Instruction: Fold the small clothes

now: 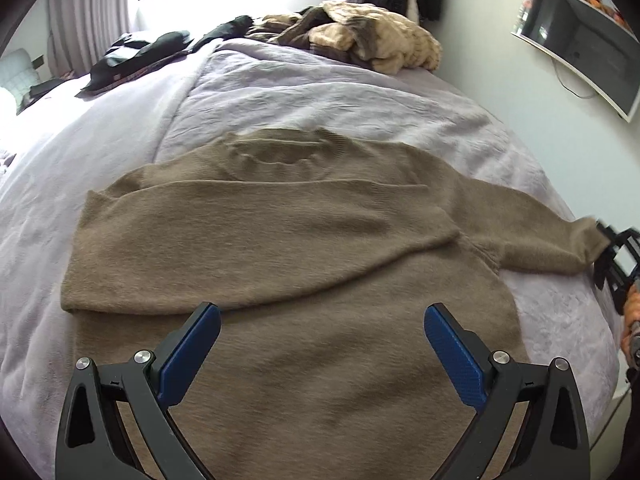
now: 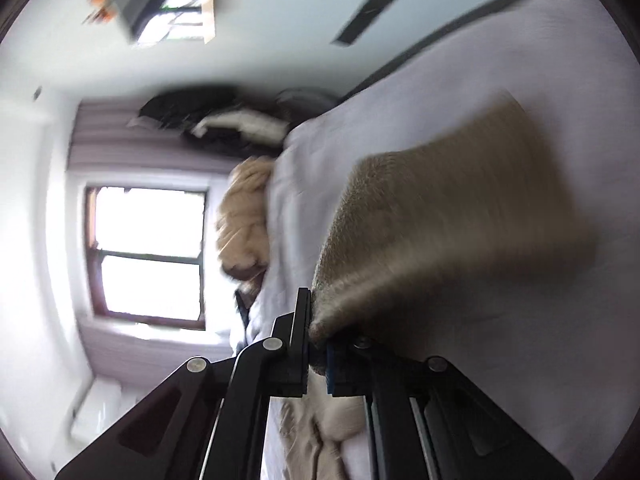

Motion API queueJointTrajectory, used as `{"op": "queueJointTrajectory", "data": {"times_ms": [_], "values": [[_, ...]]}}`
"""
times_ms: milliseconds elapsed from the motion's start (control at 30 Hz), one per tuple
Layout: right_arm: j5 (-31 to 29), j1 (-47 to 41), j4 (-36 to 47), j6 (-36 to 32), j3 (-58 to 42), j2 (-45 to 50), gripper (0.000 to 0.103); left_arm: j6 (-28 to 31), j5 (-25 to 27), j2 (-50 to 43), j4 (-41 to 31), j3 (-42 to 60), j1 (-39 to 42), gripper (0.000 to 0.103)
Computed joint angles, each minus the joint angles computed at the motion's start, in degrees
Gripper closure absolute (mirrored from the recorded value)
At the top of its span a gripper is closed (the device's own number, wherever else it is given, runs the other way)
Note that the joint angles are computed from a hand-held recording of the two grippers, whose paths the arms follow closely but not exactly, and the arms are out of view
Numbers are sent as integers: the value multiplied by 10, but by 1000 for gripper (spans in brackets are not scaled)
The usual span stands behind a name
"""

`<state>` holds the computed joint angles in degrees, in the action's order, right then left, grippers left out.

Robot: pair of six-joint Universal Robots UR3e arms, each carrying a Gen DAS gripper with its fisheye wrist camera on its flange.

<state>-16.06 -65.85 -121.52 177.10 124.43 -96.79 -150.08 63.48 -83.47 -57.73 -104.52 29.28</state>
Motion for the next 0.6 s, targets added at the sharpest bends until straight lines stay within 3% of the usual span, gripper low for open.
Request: {"op": "queueJointTrajectory", "data": {"times_ms": [133,233,400,500,600], "values": [[-6,145,-161,100,-68,37,97,2,-6,-17,1,5,30,1],[-59,294,-252,157,-165,98,97,9,-15,-27,1,8,56,1],[-207,558,-225,130,-362,229,96,17,-30,-53,-1,24,106,1],[-293,675,-174,106,-472,323,97,14,-38,-69,0,35,131,1],[-351,736,-116,93,-548,396,96,15,-44,-93,-4,54,153,1]]}}
